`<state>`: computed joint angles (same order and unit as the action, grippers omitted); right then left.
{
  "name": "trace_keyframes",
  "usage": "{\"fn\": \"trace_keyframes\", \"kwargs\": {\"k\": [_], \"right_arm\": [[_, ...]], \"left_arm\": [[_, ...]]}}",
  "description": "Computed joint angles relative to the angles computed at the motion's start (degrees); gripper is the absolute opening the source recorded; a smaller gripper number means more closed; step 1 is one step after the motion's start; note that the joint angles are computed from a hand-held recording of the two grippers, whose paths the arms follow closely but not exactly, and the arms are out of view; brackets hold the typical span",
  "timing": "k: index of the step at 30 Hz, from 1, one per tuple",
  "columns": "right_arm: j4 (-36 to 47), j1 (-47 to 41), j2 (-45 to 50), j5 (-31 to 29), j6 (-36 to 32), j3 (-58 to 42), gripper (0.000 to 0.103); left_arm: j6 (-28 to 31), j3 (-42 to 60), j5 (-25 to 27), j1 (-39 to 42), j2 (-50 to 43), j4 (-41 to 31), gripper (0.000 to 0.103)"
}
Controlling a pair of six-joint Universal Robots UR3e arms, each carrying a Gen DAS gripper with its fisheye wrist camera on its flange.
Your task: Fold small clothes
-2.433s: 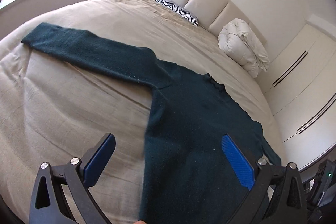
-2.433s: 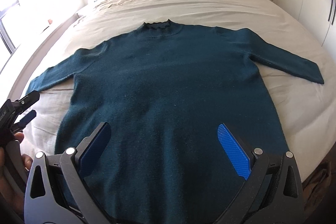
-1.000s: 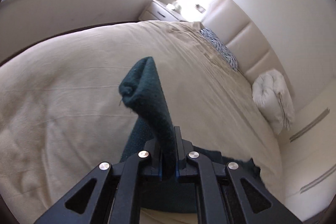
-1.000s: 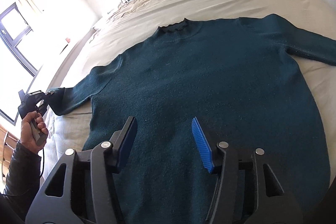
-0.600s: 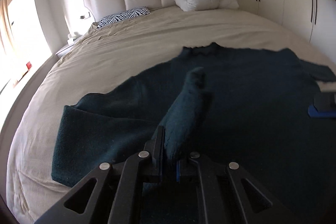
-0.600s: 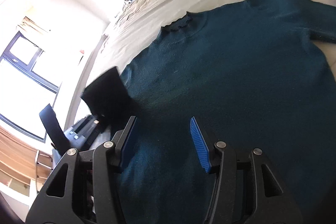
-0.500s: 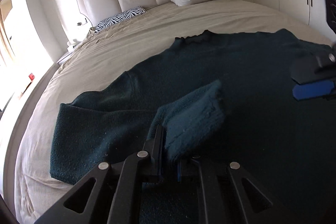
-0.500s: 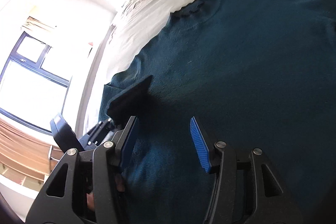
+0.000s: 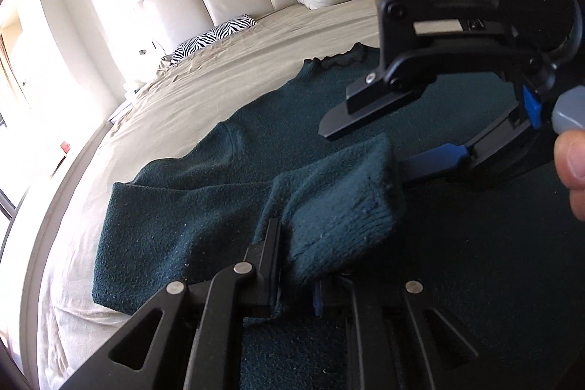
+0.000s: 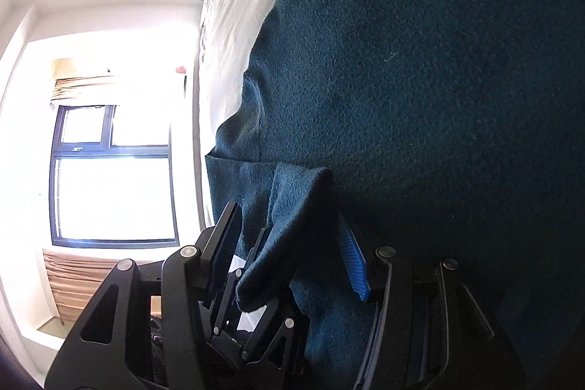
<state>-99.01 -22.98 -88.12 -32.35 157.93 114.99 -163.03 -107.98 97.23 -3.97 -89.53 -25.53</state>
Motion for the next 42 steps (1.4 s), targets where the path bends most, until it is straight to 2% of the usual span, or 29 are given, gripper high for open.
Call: {"fn": "trace_keyframes", "kwargs": {"k": [1, 2, 3, 4, 5, 6, 7, 9, 10, 11, 15, 18, 20, 22, 24, 27, 32, 34, 37, 40, 41, 42], "right_arm": [[-1.1, 0.5, 0.2, -0.3, -0.4, 0.3, 0.042], [-2.7, 1.6, 1.0, -1.1, -0.4, 0.0, 0.028], [-5.0, 2.6, 1.2, -2.0, 0.2, 0.2, 0.023], [-7.4, 3.3, 0.1, -2.6, 0.6, 1.9, 0.021], [-8.7, 3.4, -0.9, -3.2, 0.2, 2.7, 0.013], [-10.7, 3.6, -1.8, -3.5, 0.4, 3.4, 0.009], [-11.7, 3.4, -3.1, -3.8, 0.3, 4.2, 0.009], [-12.6, 2.5, -5.8, -4.3, -0.6, 4.6, 0.007], [-12.7, 1.8, -7.0, -4.6, -0.9, 4.2, 0.007], [-12.2, 0.6, -8.0, -5.1, -1.5, 3.8, 0.007], [-11.7, -3.6, -8.6, -8.0, -2.7, -0.2, 0.007], [-9.4, -8.2, -7.1, -11.1, -5.9, -4.4, 0.007], [-9.9, -10.3, -5.4, -12.3, -6.1, -6.1, 0.007], [-11.7, -11.3, -3.2, -13.5, -4.7, -7.8, 0.007], [-12.6, -12.2, -0.6, -14.1, -4.2, -9.6, 0.007], [-15.8, -12.5, 2.7, -15.9, -2.1, -11.6, 0.007], [-16.9, -13.1, 6.3, -17.2, -1.7, -14.3, 0.007], [-18.9, -10.8, 6.6, -18.6, 0.2, -14.6, 0.007], [-21.4, -8.4, 7.6, -19.1, 3.0, -14.4, 0.007], [-22.4, -8.8, 9.0, -18.7, 2.9, -13.6, 0.007], [-21.3, -10.1, 9.3, -17.3, 0.8, -13.4, 0.007], [-16.4, -13.8, 8.8, -17.7, -3.7, -14.7, 0.007]], "left_arm": [[-0.3, 0.0, -0.8, 0.6, 0.4, -0.5, 0.018], [-0.6, 0.1, -1.2, 1.0, 0.7, -1.0, 0.020], [-1.1, 0.0, -1.8, 1.4, 1.2, -1.6, 0.025], [-1.5, 0.1, -2.6, 2.0, 1.6, -2.3, 0.032], [-2.0, 0.1, -3.6, 2.6, 2.3, -3.2, 0.036], [-2.5, 0.2, -4.4, 3.2, 2.9, -4.2, 0.047], [-3.2, 0.1, -5.5, 4.0, 3.9, -5.4, 0.061], [-4.6, -1.1, -8.7, 6.2, 7.1, -6.9, 0.077], [-5.0, -2.1, -10.9, 7.8, 9.3, -7.4, 0.082], [-5.1, -2.8, -13.7, 9.7, 11.2, -8.2, 0.083], [-5.8, -3.1, -28.4, 22.0, 18.0, -15.9, 0.083], [-7.2, -0.8, -38.1, 32.2, 18.6, -22.0, 0.081], [-7.9, 2.2, -42.1, 36.7, 16.1, -25.7, 0.071], [-7.7, 6.1, -46.1, 40.3, 12.5, -30.6, 0.048], [-8.1, 9.5, -48.4, 42.2, 8.8, -32.8, 0.044], [-8.8, 13.4, -51.3, 43.0, 4.2, -33.6, 0.044], [-10.2, 18.2, -52.4, 39.9, -1.6, -32.7, 0.044], [-10.9, 20.8, -53.5, 38.0, -5.2, -32.7, 0.036], [-12.6, 25.8, -55.1, 35.4, -11.3, -32.7, 0.030], [-13.2, 29.7, -58.2, 35.0, -16.2, -34.3, 0.030], [-13.7, 31.3, -59.1, 35.0, -18.1, -34.9, 0.030], [-13.6, 33.3, -59.4, 34.8, -20.1, -36.0, 0.030]]}}
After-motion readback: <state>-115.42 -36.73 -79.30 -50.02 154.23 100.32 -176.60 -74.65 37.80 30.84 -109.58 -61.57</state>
